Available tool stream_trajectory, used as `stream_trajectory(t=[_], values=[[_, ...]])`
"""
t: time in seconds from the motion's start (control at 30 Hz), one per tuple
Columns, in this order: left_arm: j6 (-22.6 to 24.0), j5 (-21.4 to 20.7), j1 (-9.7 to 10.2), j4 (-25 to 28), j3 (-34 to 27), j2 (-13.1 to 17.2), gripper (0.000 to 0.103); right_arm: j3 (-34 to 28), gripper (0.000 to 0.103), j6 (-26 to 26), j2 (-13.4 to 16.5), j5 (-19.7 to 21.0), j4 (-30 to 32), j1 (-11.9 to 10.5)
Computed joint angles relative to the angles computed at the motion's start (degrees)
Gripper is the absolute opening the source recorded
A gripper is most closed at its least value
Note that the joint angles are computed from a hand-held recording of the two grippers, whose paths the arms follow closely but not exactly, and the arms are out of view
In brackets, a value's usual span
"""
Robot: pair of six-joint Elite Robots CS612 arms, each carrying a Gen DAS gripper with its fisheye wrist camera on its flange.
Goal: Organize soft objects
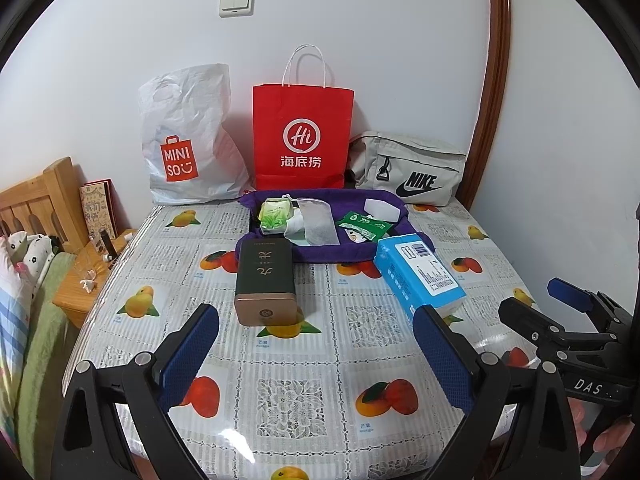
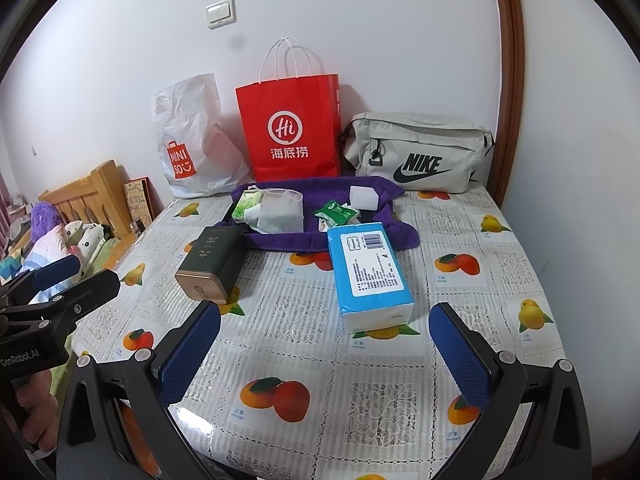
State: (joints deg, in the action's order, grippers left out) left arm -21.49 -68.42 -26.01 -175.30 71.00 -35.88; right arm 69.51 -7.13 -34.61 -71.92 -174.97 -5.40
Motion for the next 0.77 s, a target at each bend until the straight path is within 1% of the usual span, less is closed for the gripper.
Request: stream_trajectory(t=[0.57,0.77], values=[[0.2,-0.1,0.16,-0.2,0.3,-0.1,0.098,-0.3,0.103,-0.2,0.0,-0.1,0.4,0.2],[0.2,-0.7,0.6,2.0,-1.8,1.1,0.098,-2.3,0.103,-0.4,1.3,-0.2,2.4,0.3]])
